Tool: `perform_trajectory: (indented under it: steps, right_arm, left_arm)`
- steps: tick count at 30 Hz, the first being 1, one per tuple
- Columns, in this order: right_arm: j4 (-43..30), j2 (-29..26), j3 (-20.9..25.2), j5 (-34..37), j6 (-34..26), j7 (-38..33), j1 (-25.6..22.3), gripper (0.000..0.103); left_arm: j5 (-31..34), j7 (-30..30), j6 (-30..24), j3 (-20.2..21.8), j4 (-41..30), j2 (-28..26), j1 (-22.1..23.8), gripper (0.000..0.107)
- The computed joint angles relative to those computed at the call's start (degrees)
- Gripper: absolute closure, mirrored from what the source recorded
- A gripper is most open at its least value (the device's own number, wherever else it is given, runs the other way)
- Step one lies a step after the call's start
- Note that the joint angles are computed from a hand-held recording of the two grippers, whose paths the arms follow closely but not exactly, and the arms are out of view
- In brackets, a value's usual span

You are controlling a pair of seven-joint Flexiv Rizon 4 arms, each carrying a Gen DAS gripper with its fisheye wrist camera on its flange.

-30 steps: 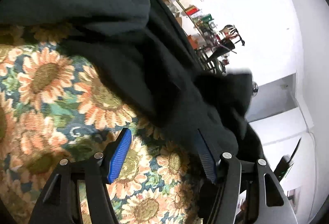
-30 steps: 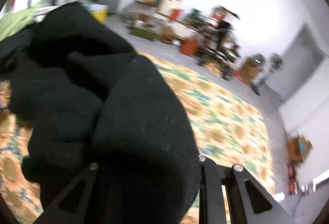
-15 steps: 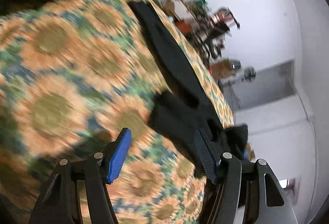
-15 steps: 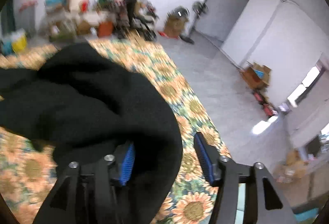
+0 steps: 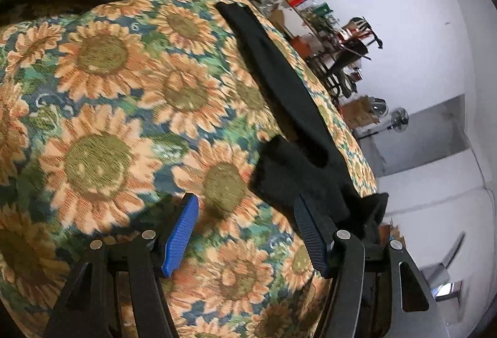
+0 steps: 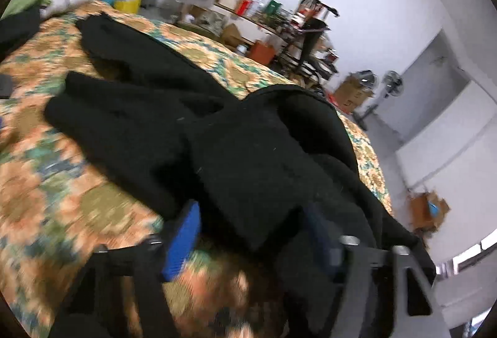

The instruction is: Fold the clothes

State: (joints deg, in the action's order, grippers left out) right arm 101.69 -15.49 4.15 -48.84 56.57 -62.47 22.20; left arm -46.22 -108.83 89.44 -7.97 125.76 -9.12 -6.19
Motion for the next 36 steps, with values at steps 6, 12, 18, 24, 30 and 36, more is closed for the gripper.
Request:
perform_trajectory:
  steps: [6,12,18,24,30,36]
  right_arm:
    - [-4.0,1.2,-2.7,1.0,-1.7,4.4,-3.2,0.100]
    - [-4.2,6.4,-7.7,-8.1,-8.6,17.7,-10.2,0.100]
    - [1.7,13.3,-7.3,-8.8,-18.8,27.6,-18.6,0.047]
    - [10.0,18.8,-1.5,2.1,-4.2,15.6,-21.8,0.042]
    - [10.2,15.5,3.1,15.8,2.6,-3.8,-15.3,0.030]
    - [7.2,8.9,2.9,10.3,1.7,-6.6,-10.0,0.024]
  left_arm:
    - [-5.4,4.3,2.7,-4.8,-3.2,-2.3,0.8,0.042]
    - [-10.5,10.3,-1.2,-13.3,-12.0,-8.3,2.1,0.042]
    - [-1.6,8.5,-9.0,-9.0,-21.6,-14.2,-4.3,0.042]
    - [5.9,-1.8,-12.6,-3.5,-25.0,-17.1,-7.5,0.042]
    - [14.6,-12.7,-21.3,0.1,-33.0,-21.7,-6.9,0.047]
    - [19.0,-12.0,-21.3,0.0,-33.1,-21.7,-4.3,0.103]
